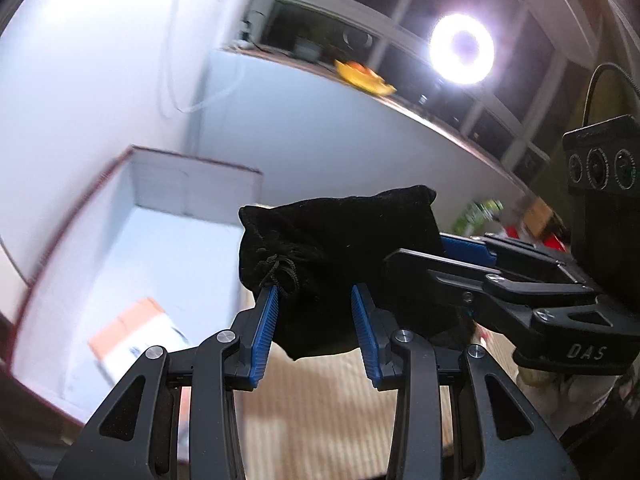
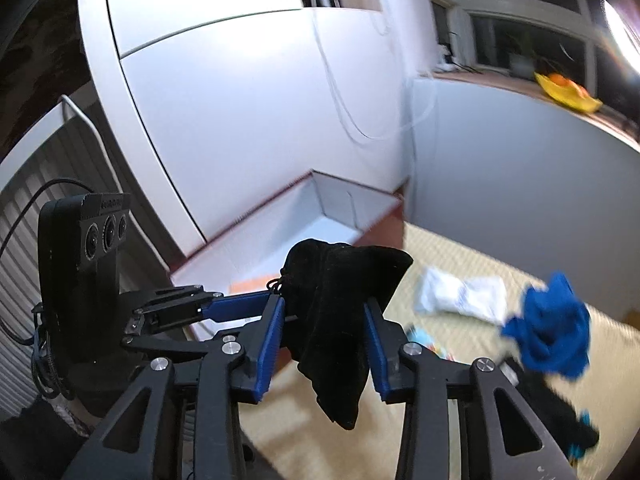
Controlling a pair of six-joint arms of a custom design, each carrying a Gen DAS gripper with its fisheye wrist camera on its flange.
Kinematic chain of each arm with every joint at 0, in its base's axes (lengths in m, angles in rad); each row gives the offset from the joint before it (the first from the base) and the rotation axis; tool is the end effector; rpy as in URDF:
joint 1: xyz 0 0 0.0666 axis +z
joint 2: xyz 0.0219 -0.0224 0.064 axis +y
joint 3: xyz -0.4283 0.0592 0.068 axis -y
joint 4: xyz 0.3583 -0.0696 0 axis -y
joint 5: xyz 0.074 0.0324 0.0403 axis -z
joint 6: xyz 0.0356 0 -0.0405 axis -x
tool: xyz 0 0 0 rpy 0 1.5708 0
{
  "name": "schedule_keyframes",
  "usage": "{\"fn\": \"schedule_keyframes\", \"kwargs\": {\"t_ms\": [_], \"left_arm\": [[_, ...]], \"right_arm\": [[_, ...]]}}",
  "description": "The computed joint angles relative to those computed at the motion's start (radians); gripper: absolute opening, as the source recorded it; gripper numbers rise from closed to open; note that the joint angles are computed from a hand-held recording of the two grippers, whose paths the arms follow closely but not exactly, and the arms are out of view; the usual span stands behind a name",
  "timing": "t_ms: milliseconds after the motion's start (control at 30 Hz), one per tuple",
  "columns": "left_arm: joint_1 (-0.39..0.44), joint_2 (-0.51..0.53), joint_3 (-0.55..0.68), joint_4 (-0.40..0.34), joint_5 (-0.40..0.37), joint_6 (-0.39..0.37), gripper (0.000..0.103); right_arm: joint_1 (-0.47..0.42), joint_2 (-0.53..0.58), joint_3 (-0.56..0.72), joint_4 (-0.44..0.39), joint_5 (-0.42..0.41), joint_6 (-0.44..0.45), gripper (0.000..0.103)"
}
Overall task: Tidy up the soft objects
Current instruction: 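Lift the black pouch with the left gripper and release it into the box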
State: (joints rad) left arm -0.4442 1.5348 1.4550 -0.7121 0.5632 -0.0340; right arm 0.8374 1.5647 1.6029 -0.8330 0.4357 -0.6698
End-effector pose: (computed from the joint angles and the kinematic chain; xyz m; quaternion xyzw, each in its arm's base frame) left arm 0.4473 -0.2344 0.4583 0.3130 0.8384 -0.3260 0.3047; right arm 0.3593 0.3757 0.4970 0.0058 0.9075 0.1069 0.4063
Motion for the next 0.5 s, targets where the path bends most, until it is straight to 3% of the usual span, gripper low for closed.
{"fn": "schedule_keyframes", "kwargs": {"t_ms": [67,100,167,233,333,500], "left_arm": [[0.016,0.011,0.020,-0.003,0.022,0.007,0.024],[0.021,0.020,0.038,-0.008,0.014,0.004,0.024],[0.015,0.032,0.055,0.009,-0.049,-0.009,0.024],[0.007,0.060,0.082,0.020,-0.164,0.005,0.024],[0.027,0.087,0.099,0.020,-0.187,0.036,0.024],[0.048,0.092,0.084,0.030,-0.215,0.041,0.024]], "right_arm": [[-0.028,0.025,0.027,0.021,-0.056,0.025,0.022],[-0.047,0.044,0.047,0.033,-0.094,0.037,0.017],[-0.064,0.075,0.082,0.046,-0.096,0.062,0.017],[-0.093,0.110,0.124,0.071,-0.110,0.088,0.017],[-0.140,0.161,0.181,0.074,-0.195,0.095,0.017],[-0.198,0.233,0.249,0.043,-0.265,0.077,0.021]]}}
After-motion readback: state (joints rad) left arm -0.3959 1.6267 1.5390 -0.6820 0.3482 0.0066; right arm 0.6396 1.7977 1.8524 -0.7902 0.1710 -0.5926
